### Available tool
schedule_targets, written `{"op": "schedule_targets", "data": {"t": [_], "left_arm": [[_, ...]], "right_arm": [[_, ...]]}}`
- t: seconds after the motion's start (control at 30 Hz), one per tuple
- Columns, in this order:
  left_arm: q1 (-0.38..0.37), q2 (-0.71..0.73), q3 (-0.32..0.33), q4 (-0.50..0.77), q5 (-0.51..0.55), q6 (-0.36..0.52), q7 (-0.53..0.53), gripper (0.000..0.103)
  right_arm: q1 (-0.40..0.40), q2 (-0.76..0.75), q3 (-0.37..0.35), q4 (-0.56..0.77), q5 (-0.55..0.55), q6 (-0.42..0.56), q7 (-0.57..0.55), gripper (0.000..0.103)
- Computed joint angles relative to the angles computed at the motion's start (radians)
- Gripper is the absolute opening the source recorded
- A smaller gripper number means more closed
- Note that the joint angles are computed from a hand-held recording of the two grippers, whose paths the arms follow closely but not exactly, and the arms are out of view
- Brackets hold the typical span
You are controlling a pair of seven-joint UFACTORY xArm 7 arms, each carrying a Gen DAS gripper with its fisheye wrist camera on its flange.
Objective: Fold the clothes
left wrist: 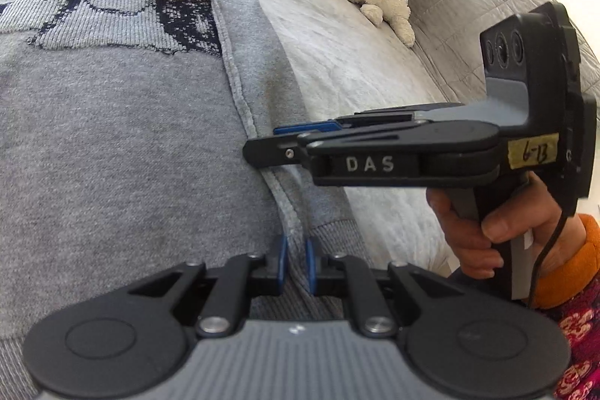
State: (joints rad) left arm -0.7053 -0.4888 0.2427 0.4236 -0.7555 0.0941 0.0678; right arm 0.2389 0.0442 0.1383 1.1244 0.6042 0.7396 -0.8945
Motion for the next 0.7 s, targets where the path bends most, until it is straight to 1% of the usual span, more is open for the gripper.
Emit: {"op": "schedule_targets", "data": {"t": [0.03, 0.07, 0.1, 0.13, 0.2, 0.23, 0.27, 0.3, 0.37, 0.4, 0.43, 0.47, 0.5, 0.53, 0.63, 0.7], "left_arm": [[0.005, 0.0, -0.005, 0.001, 0.004, 0.003, -0.004, 0.01], [0.01, 0.0, -0.01, 0.002, 0.009, 0.006, -0.008, 0.009], [0.029, -0.003, -0.027, 0.001, 0.028, 0.014, -0.013, 0.007], [0.046, -0.006, -0.044, 0.0, 0.046, 0.021, -0.017, 0.007], [0.077, -0.013, -0.074, -0.001, 0.085, 0.036, -0.026, 0.007], [0.092, -0.017, -0.087, -0.002, 0.104, 0.043, -0.031, 0.007], [0.105, -0.021, -0.099, -0.002, 0.123, 0.049, -0.034, 0.009], [0.111, -0.021, -0.102, -0.002, 0.133, 0.054, -0.038, 0.011], [0.124, -0.02, -0.108, 0.0, 0.152, 0.063, -0.042, 0.014], [0.131, -0.02, -0.111, 0.001, 0.161, 0.066, -0.044, 0.02], [0.14, -0.029, -0.117, -0.006, 0.167, 0.049, -0.048, 0.024], [0.148, -0.038, -0.122, -0.013, 0.176, 0.032, -0.054, 0.03], [0.164, -0.041, -0.14, -0.021, 0.194, 0.005, -0.068, 0.031], [0.163, -0.043, -0.139, -0.029, 0.207, -0.024, -0.074, 0.031], [0.105, -0.034, -0.088, -0.044, 0.217, -0.108, -0.088, 0.029], [0.083, -0.02, -0.06, -0.037, 0.24, -0.103, -0.097, 0.029]], "right_arm": [[0.006, -0.01, 0.006, -0.021, -0.007, -0.033, -0.021, 0.029], [0.01, -0.018, 0.008, -0.035, -0.005, -0.053, -0.04, 0.014], [0.009, -0.023, 0.005, -0.036, 0.012, -0.052, -0.055, 0.008], [0.005, -0.027, 0.0, -0.031, 0.048, -0.036, -0.078, 0.008], [-0.017, -0.021, -0.02, 0.007, 0.155, 0.056, -0.121, 0.008], [-0.025, -0.012, -0.026, 0.026, 0.176, 0.09, -0.118, 0.009], [-0.032, -0.004, -0.029, 0.039, 0.185, 0.109, -0.109, 0.014], [-0.032, 0.002, -0.027, 0.043, 0.168, 0.103, -0.089, 0.015], [-0.032, 0.009, -0.022, 0.047, 0.135, 0.085, -0.057, 0.019], [-0.032, 0.011, -0.02, 0.048, 0.125, 0.078, -0.045, 0.02], [-0.035, 0.011, -0.019, 0.05, 0.13, 0.076, -0.042, 0.02], [-0.04, 0.008, -0.019, 0.052, 0.161, 0.082, -0.055, 0.02], [-0.045, 0.007, -0.02, 0.055, 0.19, 0.087, -0.066, 0.02], [-0.049, 0.006, -0.021, 0.058, 0.216, 0.092, -0.074, 0.02], [-0.051, 0.014, -0.019, 0.062, 0.243, 0.089, -0.077, 0.02], [-0.045, 0.026, -0.013, 0.064, 0.216, 0.081, -0.062, 0.02]]}}
